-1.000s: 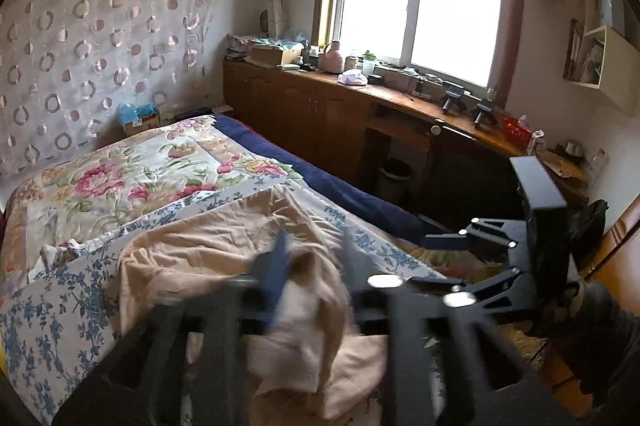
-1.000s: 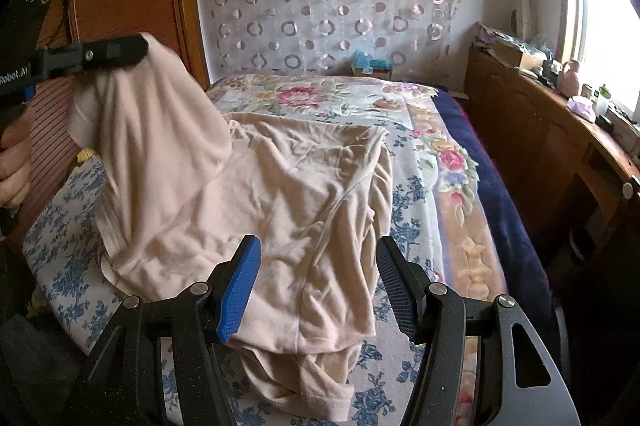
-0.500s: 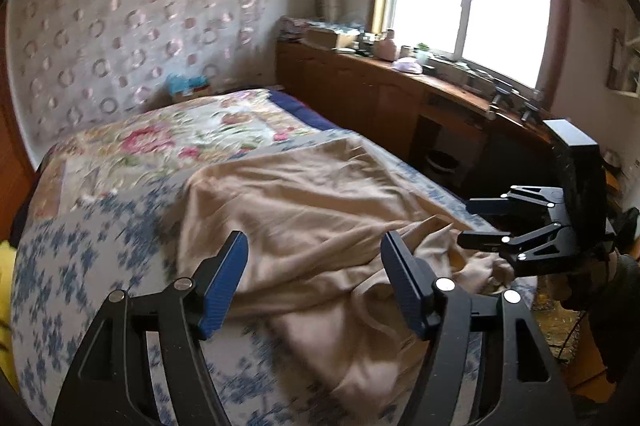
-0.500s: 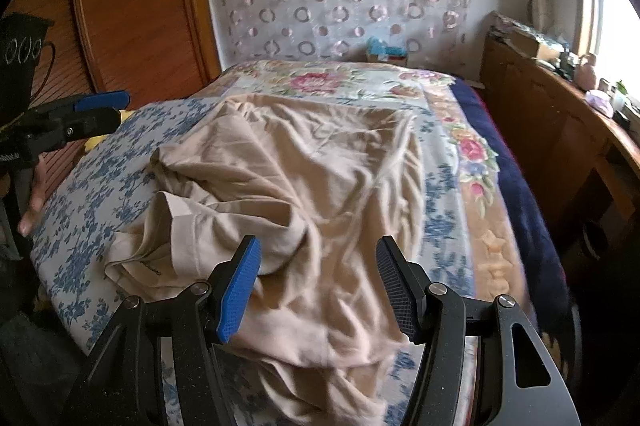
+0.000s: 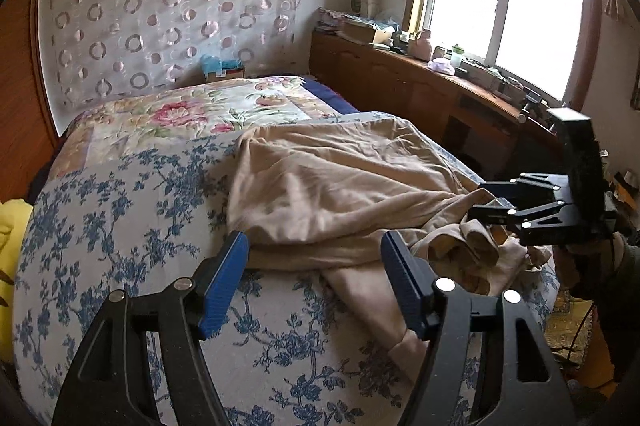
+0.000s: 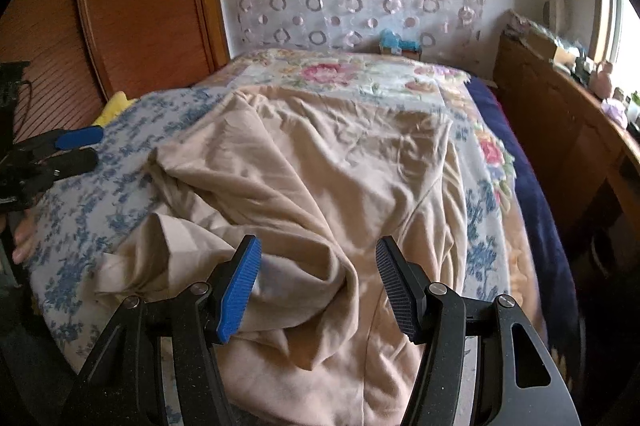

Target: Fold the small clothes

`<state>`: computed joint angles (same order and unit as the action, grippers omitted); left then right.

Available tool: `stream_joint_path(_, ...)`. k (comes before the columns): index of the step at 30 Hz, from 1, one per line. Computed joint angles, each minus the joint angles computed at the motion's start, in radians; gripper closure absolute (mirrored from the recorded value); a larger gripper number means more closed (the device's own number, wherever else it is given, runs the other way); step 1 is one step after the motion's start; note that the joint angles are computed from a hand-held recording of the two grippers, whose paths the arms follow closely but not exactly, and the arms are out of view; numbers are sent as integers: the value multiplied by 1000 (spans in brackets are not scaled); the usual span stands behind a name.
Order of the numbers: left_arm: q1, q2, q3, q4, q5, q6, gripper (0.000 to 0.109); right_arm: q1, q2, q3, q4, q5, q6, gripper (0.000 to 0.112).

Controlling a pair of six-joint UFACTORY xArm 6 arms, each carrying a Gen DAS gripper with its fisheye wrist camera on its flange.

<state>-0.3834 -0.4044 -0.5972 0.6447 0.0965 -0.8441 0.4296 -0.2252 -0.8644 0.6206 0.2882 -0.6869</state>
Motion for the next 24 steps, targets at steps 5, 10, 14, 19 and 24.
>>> stream_joint_path(5,2,-3,13,-18,-4,11,39,-8,28,-21,6,50,-4,58)
stream_joint_path(10,2,-1,13,-4,-5,-6,39,-6,33,-36,1,85,-17,99)
stream_joint_path(14,2,-4,16,0,-5,-16,39,5,7,-17,1,69,-37,103)
stream_joint_path(19,1,-7,20,7,-5,-32,39,22,-84,30,126,31,-149,104)
stream_joint_path(24,2,-10,21,38,-10,-60,39,22,-193,81,171,12,-197,104)
